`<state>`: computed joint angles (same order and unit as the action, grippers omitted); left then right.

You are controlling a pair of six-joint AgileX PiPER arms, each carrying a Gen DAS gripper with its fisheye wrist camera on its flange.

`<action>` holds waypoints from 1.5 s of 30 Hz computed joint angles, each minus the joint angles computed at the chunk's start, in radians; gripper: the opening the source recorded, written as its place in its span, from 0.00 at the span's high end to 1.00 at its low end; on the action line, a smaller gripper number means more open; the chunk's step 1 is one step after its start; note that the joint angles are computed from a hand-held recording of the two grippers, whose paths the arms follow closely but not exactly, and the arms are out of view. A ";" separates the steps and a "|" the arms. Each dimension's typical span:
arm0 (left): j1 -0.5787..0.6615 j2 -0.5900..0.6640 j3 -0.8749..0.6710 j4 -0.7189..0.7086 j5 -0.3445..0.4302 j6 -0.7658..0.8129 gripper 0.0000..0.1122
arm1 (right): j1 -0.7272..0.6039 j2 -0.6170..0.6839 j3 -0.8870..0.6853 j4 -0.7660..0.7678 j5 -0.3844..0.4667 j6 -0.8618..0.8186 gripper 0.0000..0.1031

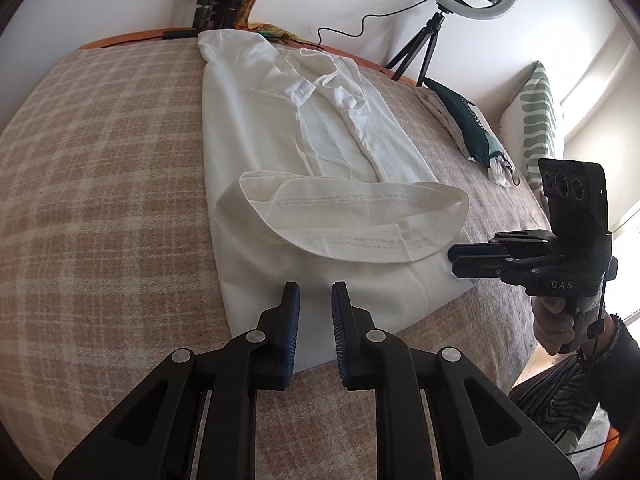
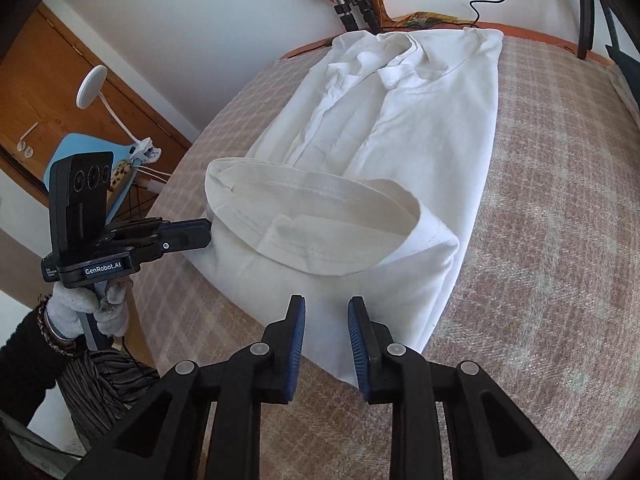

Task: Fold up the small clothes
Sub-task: 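Open the left gripper and withdraw from the folded hem, then move both grippers to the collar end of the shirt and close them on it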

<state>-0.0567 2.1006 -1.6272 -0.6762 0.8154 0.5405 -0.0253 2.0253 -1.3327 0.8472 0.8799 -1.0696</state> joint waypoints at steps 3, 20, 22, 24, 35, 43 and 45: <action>-0.008 0.033 -0.049 0.020 -0.013 -0.027 0.87 | 0.008 0.014 -0.031 0.002 -0.008 0.013 0.79; -0.007 0.039 -0.104 0.178 -0.170 -0.201 0.87 | -0.018 0.021 -0.098 0.017 -0.221 0.169 0.63; 0.007 0.031 -0.090 0.059 -0.152 -0.103 0.87 | -0.025 0.014 -0.085 0.054 -0.202 0.122 0.65; 0.000 0.029 -0.089 0.002 -0.130 -0.037 0.87 | -0.019 -0.003 -0.060 0.090 -0.179 0.060 0.68; -0.059 0.095 -0.168 0.240 -0.147 -0.277 0.87 | 0.033 0.062 -0.138 -0.046 -0.208 0.219 0.73; -0.006 0.065 -0.159 0.149 -0.159 -0.215 0.87 | -0.016 0.033 -0.135 -0.019 -0.202 0.190 0.63; 0.003 0.072 -0.185 0.154 -0.156 -0.225 0.82 | -0.024 0.024 -0.136 -0.011 -0.209 0.179 0.60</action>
<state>-0.0537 2.1724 -1.8123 -0.5221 0.6596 0.3151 -0.0496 2.0491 -1.4686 0.8366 0.6709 -0.8903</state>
